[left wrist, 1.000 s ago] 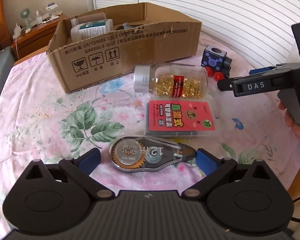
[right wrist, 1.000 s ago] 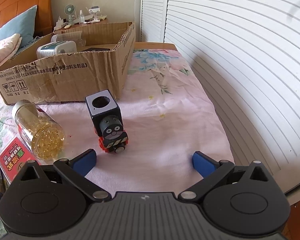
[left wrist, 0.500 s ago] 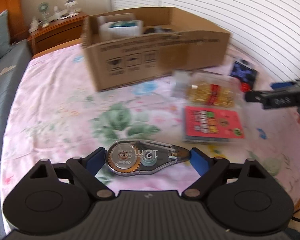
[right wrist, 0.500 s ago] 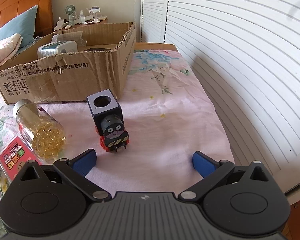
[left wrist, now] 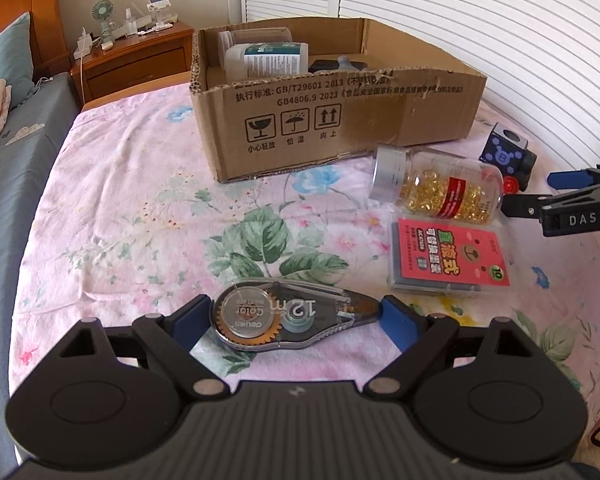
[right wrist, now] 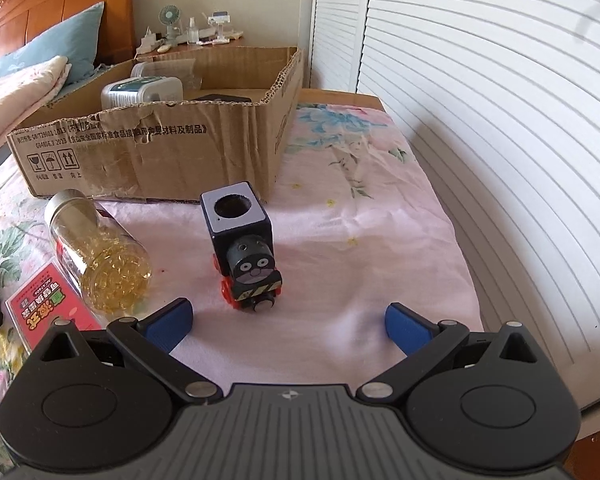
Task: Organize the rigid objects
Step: 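Close left tool on correction tape while right tool closes on black cube train, then carry tape with left tool and train with right tool into box, release both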
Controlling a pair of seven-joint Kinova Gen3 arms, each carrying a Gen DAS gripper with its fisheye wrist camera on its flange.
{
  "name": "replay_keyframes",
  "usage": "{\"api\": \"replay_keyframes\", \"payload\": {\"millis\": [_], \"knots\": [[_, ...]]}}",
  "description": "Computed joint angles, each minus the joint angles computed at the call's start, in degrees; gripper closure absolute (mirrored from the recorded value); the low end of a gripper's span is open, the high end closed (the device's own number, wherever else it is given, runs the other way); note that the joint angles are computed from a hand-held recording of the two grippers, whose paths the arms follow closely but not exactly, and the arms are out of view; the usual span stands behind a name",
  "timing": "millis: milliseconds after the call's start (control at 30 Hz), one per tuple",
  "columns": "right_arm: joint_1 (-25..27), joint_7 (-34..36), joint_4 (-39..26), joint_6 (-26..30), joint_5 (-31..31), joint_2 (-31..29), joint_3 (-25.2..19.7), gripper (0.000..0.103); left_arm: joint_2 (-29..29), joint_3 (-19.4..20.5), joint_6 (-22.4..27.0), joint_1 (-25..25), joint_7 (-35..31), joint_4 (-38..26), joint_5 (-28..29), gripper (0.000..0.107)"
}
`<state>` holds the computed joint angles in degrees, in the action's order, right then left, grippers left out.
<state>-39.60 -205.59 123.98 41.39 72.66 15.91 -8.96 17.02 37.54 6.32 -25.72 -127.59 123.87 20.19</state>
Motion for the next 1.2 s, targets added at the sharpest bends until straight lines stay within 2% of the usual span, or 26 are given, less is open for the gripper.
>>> {"api": "replay_keyframes", "payload": {"millis": [133, 200, 267, 400, 433, 500, 667, 1000, 1200], "knots": [[1.71, 7.08, -0.93, -2.47, -0.77, -0.52, 0.34, 0.003, -0.03, 0.1, -0.06, -0.09, 0.16, 0.02, -0.09, 0.018], [1.75, 8.71, -1.0, -2.99, 0.63, -0.76, 0.53, 0.016, -0.01, 0.23, -0.14, -0.2, 0.2, 0.05, -0.14, 0.018], [2.19, 10.71, -1.27, -3.81, 1.66, -1.11, 0.6, 0.025, -0.05, 0.03, 0.0, -0.05, 0.36, -0.02, -0.22, 0.018], [2.71, 11.17, -1.12, -4.82, 6.2, -1.84, 0.35, 0.037, -0.23, -0.65, 0.16, 0.6, 0.6, -0.06, -0.2, 0.018], [3.18, 12.48, -1.38, -5.39, 6.26, -1.9, 0.14, 0.04, -0.26, -0.89, 0.21, 0.84, 0.65, -0.11, -0.19, 0.018], [3.6, 16.0, -2.43, -5.35, 4.7, -1.45, -0.16, 0.052, -0.25, -0.84, 0.17, 0.78, 0.54, -0.09, -0.07, 0.018], [3.59, 19.26, -3.24, -6.02, 3.32, -0.52, 0.41, 0.067, -0.28, -1.28, 0.11, 1.28, 0.75, -0.11, -0.04, 0.018], [3.77, 20.06, -2.97, -7.67, 1.26, -1.68, 1.09, 0.07, -0.52, -3.15, 1.4, 2.87, 1.65, -0.85, -0.42, 0.018], [4.01, 23.24, -2.97, -8.45, -1.17, -3.12, 0.94, 0.07, -1.78, -3.44, 3.52, 2.67, -3.1, -1.49, 2.68, 0.018]]}}
